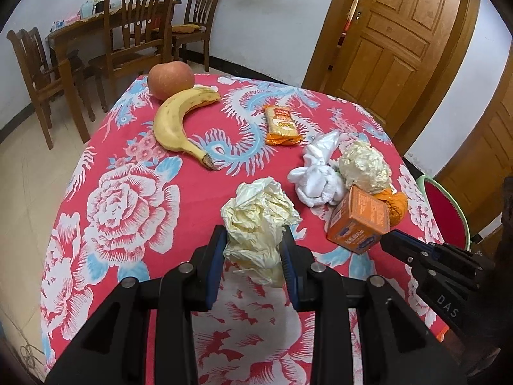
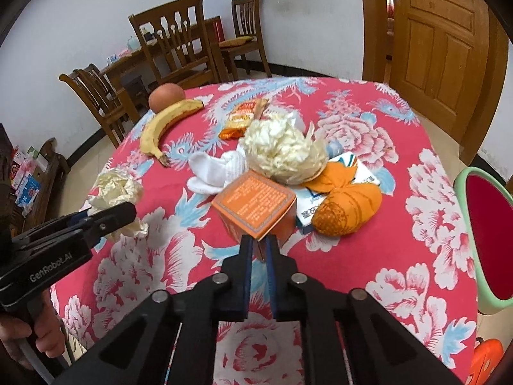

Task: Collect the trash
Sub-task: 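Lift the crumpled paper with the left tool while the right tool grasps the orange box, then carry the crumpled paper and orange box over the trash bin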

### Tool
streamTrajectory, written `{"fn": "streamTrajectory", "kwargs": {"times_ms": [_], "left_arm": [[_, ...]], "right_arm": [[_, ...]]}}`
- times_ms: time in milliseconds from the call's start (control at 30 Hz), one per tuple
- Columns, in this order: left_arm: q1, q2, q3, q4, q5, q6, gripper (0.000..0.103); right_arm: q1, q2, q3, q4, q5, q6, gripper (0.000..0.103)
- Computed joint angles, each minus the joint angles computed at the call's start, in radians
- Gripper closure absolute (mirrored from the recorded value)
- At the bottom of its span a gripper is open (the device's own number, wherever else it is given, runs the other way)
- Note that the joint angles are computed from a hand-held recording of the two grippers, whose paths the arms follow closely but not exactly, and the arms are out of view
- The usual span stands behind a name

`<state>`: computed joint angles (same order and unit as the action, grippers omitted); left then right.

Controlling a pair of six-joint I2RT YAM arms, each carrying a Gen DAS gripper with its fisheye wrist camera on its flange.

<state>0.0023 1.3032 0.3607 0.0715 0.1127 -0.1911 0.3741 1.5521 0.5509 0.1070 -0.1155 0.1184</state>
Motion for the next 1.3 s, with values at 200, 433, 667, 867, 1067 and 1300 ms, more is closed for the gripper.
{"fn": "streamTrajectory", "kwargs": {"times_ms": [200, 433, 667, 867, 1067, 1300], "left_arm": [[-0.014, -0.027, -0.006, -0.012, -0.007, -0.009, 0.07], [0.0, -0.012, -0.005, -0.005, 0.007, -0.005, 0.07], [0.024, 0.003, -0.006, 0.003, 0.02, 0.0, 0.07], [0.036, 0.007, -0.005, 0.006, 0.028, 0.007, 0.07], [0.038, 0.004, -0.002, -0.003, 0.031, 0.011, 0.07], [0.014, -0.016, -0.003, -0.013, 0.02, 0.004, 0.07]], "right_arm": [[-0.034, -0.06, -0.038, 0.012, -0.033, -0.011, 0.095], [-0.053, -0.071, -0.035, 0.027, -0.022, -0.035, 0.049], [-0.02, 0.042, 0.053, 0.017, -0.012, -0.109, 0.033], [0.011, 0.141, 0.124, 0.015, 0.04, -0.158, 0.026], [0.019, 0.194, 0.163, -0.008, 0.012, -0.185, 0.039], [0.012, 0.15, 0.127, -0.008, -0.019, -0.17, 0.04]]}}
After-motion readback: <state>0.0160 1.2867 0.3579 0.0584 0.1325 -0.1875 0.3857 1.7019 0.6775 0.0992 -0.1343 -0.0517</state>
